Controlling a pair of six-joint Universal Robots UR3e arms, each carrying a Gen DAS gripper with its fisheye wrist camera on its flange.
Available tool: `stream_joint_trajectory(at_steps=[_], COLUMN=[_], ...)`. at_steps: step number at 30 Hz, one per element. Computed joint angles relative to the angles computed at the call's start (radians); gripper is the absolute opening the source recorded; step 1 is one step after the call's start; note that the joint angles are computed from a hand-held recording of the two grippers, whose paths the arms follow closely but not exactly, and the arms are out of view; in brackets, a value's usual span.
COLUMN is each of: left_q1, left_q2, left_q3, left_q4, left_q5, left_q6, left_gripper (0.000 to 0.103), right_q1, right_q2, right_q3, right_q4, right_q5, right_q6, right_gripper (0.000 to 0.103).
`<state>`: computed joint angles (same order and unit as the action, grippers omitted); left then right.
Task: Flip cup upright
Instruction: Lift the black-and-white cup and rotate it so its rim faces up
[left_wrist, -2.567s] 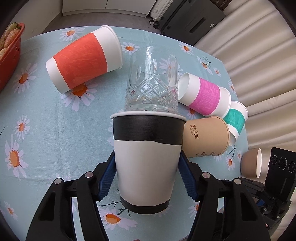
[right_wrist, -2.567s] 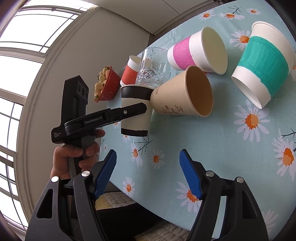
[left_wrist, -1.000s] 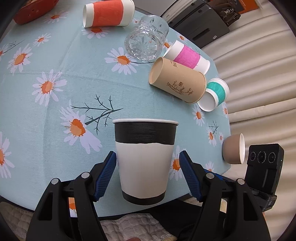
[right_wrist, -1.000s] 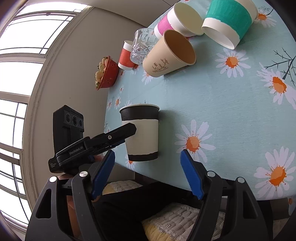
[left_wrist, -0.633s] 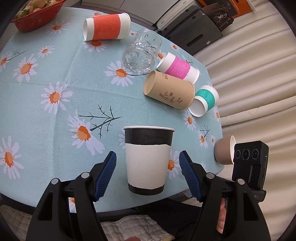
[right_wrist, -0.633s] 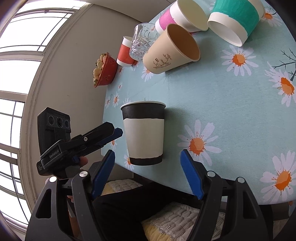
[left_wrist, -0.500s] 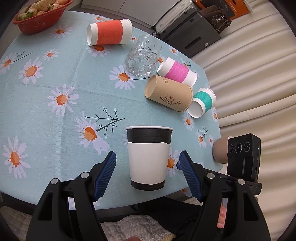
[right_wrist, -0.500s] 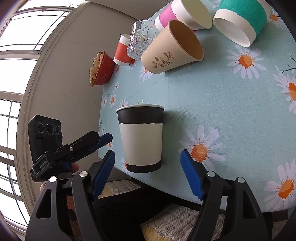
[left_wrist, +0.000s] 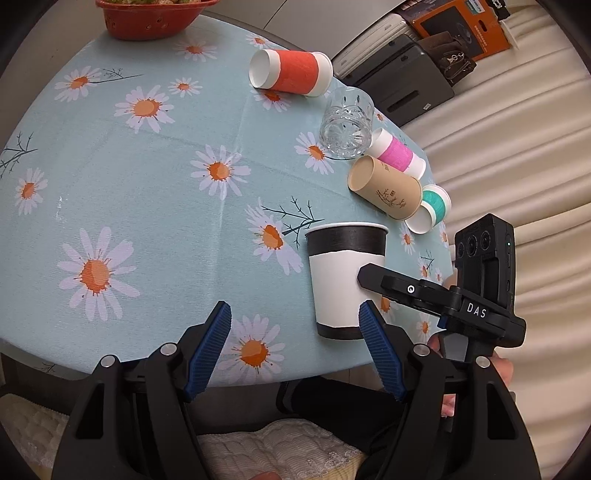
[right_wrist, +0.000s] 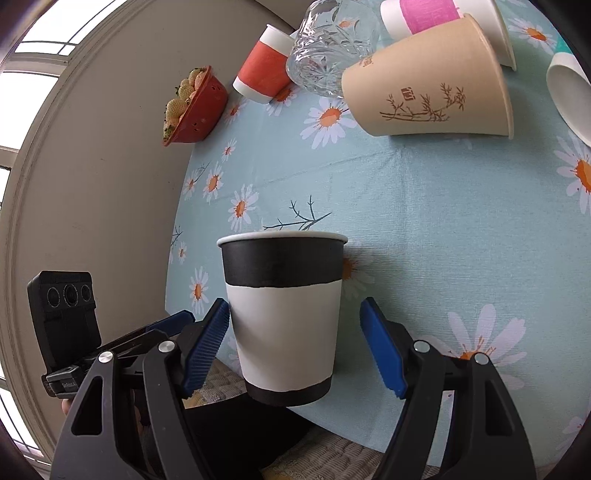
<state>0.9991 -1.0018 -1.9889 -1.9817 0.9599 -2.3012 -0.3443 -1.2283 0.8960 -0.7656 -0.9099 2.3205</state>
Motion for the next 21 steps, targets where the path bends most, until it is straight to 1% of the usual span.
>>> stream_joint_trajectory(at_steps=[4, 8, 9, 11, 12, 17, 21], left_q1=[0.034, 0.048, 0.048, 0.053, 0.056, 0.076, 0.091], left_q2=[-0.012, -0.02, -0.022, -0.024, -0.024, -0.023, -0.011], left_q3=[-0.008, -0.017, -0.018, -0.019, -0.018, -0.01, 0.009], left_q4=[-0.011, -0.01, -0.01, -0.013, -0.017, -0.047, -0.092], left_q5=[0.02, 0.028, 0.028, 0.031, 0.03, 0.02, 0.003], left_q6=[0.038, 0.06, 0.064, 0.075, 0.081, 0.101, 0.117], left_gripper=[0.07, 0.07, 0.07, 0.07, 0.07, 0.07, 0.07], right_q1=[0.029, 0.044, 0.04, 0.045, 0.044, 0.037, -0.008], right_q2=[0.042, 0.056, 0.054, 0.054, 0.051, 0.013, -0.071], right_q3=[-0.051, -0.055, -0.056, -0.054, -0.053, -0.023, 0.039], right_q4=[0.007, 0.003, 0.009, 0.013, 0.014, -0.021, -0.063], right_q5=[-0.009, -0.022, -0.021, -0.019, -0.018, -0.008, 0.011], right_q6=[0.014, 0.029, 0.026, 0.023, 0.023, 0.027, 0.004], right_gripper=[0.073, 0.072, 0.072, 0.066, 0.066, 0.065, 0.064])
